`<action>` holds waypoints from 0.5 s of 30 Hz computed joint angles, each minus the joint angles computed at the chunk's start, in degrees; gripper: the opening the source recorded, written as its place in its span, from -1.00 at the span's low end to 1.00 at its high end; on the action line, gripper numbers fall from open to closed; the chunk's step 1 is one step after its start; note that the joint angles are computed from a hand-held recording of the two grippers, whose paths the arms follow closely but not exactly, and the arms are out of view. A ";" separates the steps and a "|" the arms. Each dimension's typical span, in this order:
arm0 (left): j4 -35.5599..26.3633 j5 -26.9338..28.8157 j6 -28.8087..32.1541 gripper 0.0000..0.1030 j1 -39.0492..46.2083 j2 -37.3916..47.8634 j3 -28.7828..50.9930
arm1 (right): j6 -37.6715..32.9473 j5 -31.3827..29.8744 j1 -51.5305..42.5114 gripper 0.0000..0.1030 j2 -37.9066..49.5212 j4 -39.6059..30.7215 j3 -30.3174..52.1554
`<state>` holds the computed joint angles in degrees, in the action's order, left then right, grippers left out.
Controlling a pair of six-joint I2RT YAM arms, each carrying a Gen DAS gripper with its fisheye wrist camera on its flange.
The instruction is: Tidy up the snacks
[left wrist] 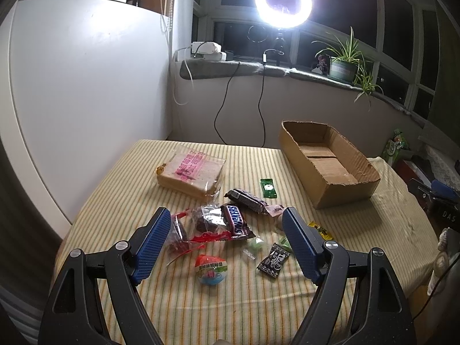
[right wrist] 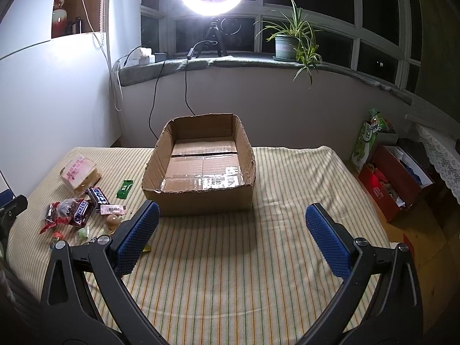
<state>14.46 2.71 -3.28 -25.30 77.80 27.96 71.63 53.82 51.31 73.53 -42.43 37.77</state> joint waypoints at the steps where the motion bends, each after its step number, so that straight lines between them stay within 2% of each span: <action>1: -0.02 0.05 0.02 0.55 -0.01 0.06 0.09 | -0.05 -0.03 -0.01 1.00 -0.01 -0.02 0.04; 15: 0.44 -0.17 -0.12 0.55 -0.60 0.07 -0.11 | -0.04 0.02 -0.01 1.00 -0.06 0.01 0.00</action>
